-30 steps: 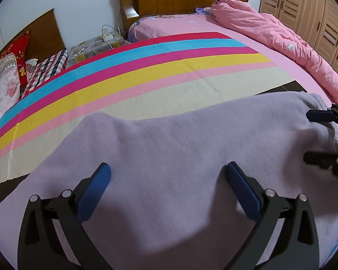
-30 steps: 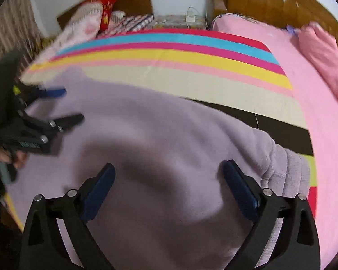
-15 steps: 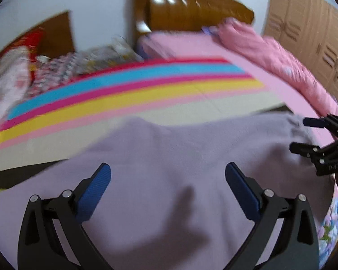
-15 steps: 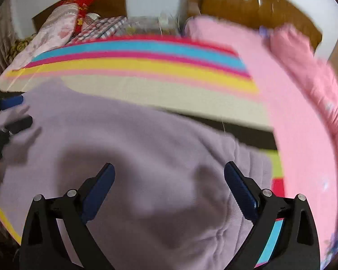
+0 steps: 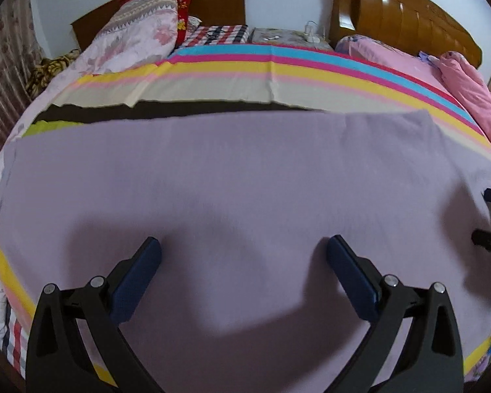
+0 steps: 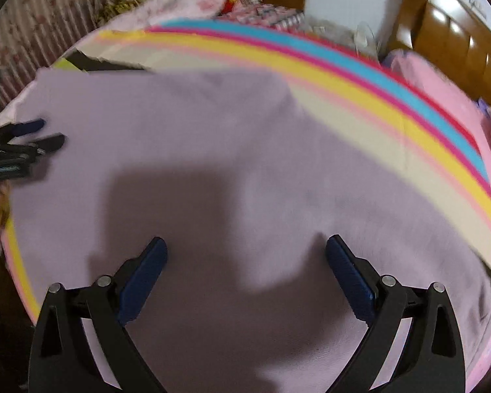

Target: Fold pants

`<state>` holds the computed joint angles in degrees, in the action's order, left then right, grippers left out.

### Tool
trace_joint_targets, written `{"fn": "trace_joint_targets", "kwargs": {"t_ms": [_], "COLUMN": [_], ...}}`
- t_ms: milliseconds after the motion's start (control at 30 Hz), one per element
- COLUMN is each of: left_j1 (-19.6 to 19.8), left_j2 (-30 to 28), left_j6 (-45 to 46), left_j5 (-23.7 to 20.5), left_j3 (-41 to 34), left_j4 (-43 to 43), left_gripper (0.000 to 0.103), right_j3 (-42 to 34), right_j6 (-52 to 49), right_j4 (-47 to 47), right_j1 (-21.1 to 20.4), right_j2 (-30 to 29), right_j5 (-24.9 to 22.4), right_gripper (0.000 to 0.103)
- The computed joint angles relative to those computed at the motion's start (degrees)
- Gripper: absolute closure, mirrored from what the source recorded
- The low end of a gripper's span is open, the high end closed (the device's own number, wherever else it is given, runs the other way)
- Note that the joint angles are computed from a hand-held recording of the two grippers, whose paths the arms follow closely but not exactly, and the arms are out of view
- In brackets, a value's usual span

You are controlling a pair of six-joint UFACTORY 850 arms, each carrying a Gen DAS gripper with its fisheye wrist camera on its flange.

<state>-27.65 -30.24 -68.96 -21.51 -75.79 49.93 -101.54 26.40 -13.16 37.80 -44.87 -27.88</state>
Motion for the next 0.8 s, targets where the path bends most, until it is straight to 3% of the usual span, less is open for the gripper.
{"fn": "trace_joint_targets", "kwargs": {"t_ms": [400, 467, 500, 567, 633, 700, 800], "left_j1": [-0.2, -0.1, 0.0, 0.1, 0.9, 2.5, 4.2], "left_j2": [0.7, 1.7, 2.4, 4.7, 5.9, 6.7, 7.7], "left_j6": [-5.9, -8.9, -11.8, -20.3, -24.1, -24.2, -24.0], "left_j5": [2.1, 2.2, 2.6, 1.4, -2.7, -3.6, -4.6], "left_j3": [2.1, 3.2, 4.1, 6.8, 8.3, 9.4, 11.5], "left_j4": [6.3, 9.0, 12.0, 20.3, 22.2, 20.0, 17.6], "left_gripper": [0.001, 0.002, 0.002, 0.002, 0.002, 0.002, 0.001], "right_j3": [1.3, -0.2, -2.9, -5.0, -7.1, -11.2, -22.5], "right_j6": [1.8, 5.1, 9.4, 13.3, 8.4, -2.7, -12.6], "right_j4": [-1.3, -3.8, -8.0, -13.6, -9.9, -0.9, 4.0], "right_j1": [-0.1, 0.7, 1.4, 2.7, 3.6, 4.4, 6.6], "right_j2": [0.2, -0.3, -1.4, -1.8, -2.1, -4.2, -11.2], "right_j5": [0.7, -2.4, -6.3, -7.1, -2.4, 0.4, -3.3], "right_gripper": [0.004, 0.005, 0.005, 0.005, 0.005, 0.005, 0.005]}}
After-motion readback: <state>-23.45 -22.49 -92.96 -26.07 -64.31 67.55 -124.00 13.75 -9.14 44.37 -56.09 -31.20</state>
